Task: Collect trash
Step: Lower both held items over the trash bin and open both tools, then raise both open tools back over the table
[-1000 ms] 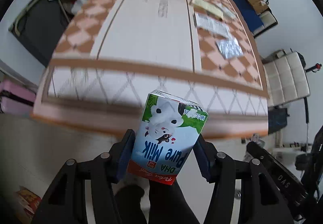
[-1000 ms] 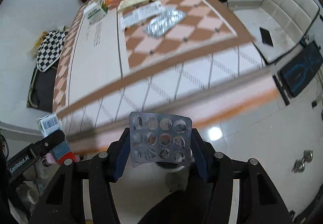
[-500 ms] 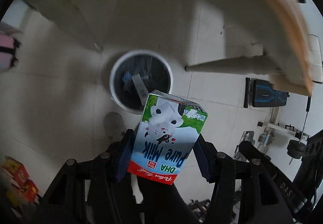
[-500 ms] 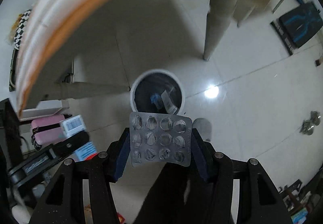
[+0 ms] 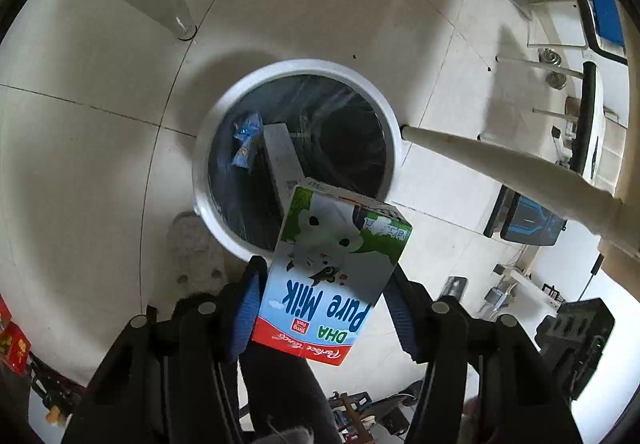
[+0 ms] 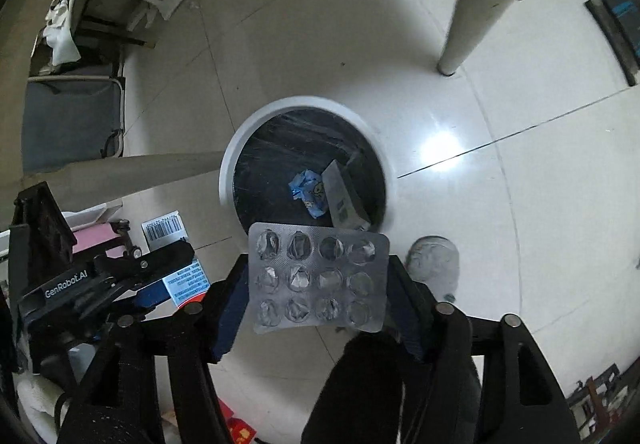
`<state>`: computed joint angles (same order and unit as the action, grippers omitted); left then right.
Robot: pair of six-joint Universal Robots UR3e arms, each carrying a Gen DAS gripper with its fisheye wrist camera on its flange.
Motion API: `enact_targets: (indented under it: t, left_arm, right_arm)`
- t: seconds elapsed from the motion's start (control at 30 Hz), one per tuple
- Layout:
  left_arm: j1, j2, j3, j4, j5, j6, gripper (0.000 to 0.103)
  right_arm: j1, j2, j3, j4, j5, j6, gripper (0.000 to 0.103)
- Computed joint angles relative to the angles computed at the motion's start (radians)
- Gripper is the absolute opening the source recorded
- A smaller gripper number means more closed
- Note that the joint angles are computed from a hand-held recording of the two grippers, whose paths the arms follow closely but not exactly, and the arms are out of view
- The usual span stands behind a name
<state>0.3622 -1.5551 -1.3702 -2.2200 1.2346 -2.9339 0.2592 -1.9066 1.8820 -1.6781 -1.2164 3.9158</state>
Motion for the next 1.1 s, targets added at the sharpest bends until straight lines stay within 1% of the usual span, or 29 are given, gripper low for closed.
enact_targets:
  t: [0.07, 0.1, 0.13, 0.2, 0.27, 0.37, 0.4, 0.47, 0.53, 0.57, 0.6, 0.63, 0.7, 0.83, 0.97, 1.03, 1.1]
  left_arm:
    - [0.016, 0.003, -0.005, 0.005, 0.003, 0.010, 0.091]
    - [0.035, 0.012, -0.004, -0.003, 0.015, 0.027, 0.094]
    - [0.042, 0.017, 0.005, -0.010, 0.026, 0.037, 0.095]
    - [0.056, 0.036, 0.005, -0.008, 0.057, 0.048, 0.095]
    - [0.060, 0.063, 0.000, 0.005, 0.090, 0.057, 0.095]
    - [0.046, 0.120, 0.004, 0.040, 0.174, 0.076, 0.095]
    - [0.029, 0.144, -0.008, 0.074, 0.209, 0.081, 0.095]
    - [-0.012, 0.191, -0.015, 0.126, 0.293, 0.096, 0.095]
    - [-0.042, 0.221, -0.009, 0.140, 0.352, 0.109, 0.095]
    - [-0.042, 0.232, -0.008, 0.142, 0.370, 0.124, 0.095]
    - [-0.034, 0.241, 0.003, 0.129, 0.379, 0.144, 0.095]
    - [-0.034, 0.248, 0.022, 0.106, 0.388, 0.158, 0.095]
    - [-0.032, 0.250, 0.066, 0.068, 0.394, 0.176, 0.095]
    - [-0.027, 0.243, 0.185, -0.039, 0.394, 0.205, 0.095]
    - [-0.045, 0.209, 0.318, -0.139, 0.384, 0.193, 0.095]
    - [-0.045, 0.180, 0.413, -0.203, 0.375, 0.196, 0.095]
    - [-0.034, 0.131, 0.567, -0.300, 0.366, 0.208, 0.095]
  right_arm:
    - [0.007, 0.030, 0.057, -0.097, 0.006, 0.004, 0.073]
    - [0.010, 0.046, 0.079, -0.137, 0.013, -0.002, 0.074]
    - [0.013, 0.056, 0.097, -0.172, 0.016, 0.002, 0.076]
    - [0.024, 0.060, 0.128, -0.221, 0.020, 0.019, 0.093]
    - [0.026, 0.060, 0.134, -0.237, 0.017, 0.028, 0.097]
    - [0.035, 0.055, 0.123, -0.227, 0.011, 0.038, 0.098]
    - [0.034, 0.050, 0.102, -0.189, 0.002, 0.027, 0.098]
    - [0.067, 0.079, 0.033, -0.128, -0.049, 0.018, 0.098]
    - [0.123, 0.139, -0.088, -0.029, -0.133, 0.017, 0.098]
    - [0.141, 0.155, -0.127, 0.007, -0.163, 0.013, 0.098]
    - [0.171, 0.189, -0.198, 0.066, -0.209, 0.013, 0.098]
    - [0.185, 0.199, -0.239, 0.103, -0.234, 0.010, 0.098]
    - [0.208, 0.220, -0.311, 0.171, -0.266, 0.008, 0.098]
    - [0.245, 0.257, -0.466, 0.298, -0.297, 0.013, 0.098]
    - [0.271, 0.298, -0.644, 0.443, -0.311, 0.015, 0.098]
    - [0.277, 0.314, -0.728, 0.515, -0.315, 0.010, 0.098]
    - [0.284, 0.346, -0.865, 0.620, -0.323, 0.006, 0.098]
